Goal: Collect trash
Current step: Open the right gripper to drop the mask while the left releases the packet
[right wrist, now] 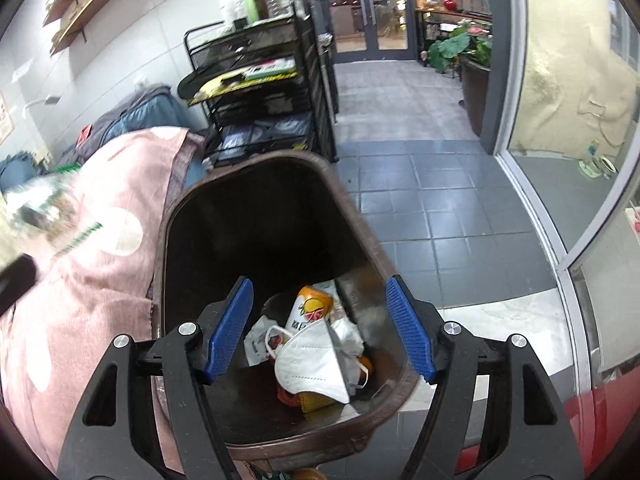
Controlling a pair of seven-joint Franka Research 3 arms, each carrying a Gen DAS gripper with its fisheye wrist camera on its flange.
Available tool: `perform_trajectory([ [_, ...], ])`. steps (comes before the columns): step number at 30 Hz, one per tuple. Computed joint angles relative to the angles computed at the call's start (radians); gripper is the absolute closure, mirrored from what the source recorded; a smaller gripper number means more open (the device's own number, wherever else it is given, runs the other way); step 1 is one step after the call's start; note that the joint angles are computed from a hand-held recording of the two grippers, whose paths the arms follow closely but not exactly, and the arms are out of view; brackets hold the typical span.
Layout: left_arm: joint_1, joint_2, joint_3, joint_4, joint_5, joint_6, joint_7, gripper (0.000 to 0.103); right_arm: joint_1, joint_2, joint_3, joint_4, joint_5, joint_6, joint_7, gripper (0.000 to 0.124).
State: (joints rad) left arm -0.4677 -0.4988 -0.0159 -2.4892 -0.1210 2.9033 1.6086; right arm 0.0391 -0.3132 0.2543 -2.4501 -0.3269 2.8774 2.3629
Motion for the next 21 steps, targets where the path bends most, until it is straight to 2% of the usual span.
perform_trajectory([
  [4, 0.001, 0.058, -0.013, 0.038, 0.008, -0.016, 0.014, 0.102, -0.042, -0.037, 0.014, -0.020, -0.029, -0.012, 0.048, 0.053],
  [6, 0.005, 0.078, -0.021, 0.051, 0.005, -0.026, 0.022, 0.102, -0.051, -0.051, 0.011, -0.033, -0.026, -0.016, 0.058, 0.048],
  [12, 0.018, 0.136, -0.049, 0.096, -0.010, -0.064, 0.052, 0.102, -0.064, -0.069, 0.009, -0.047, -0.016, -0.039, 0.059, 0.048],
  [16, 0.062, 0.176, -0.096, 0.130, 0.027, -0.090, 0.038, 0.102, -0.063, -0.074, -0.002, -0.055, -0.001, -0.046, 0.055, 0.048],
  [21, 0.094, 0.206, -0.123, 0.155, 0.060, -0.114, 0.039, 0.099, -0.067, -0.086, -0.007, -0.064, 0.013, -0.047, 0.051, 0.046],
])
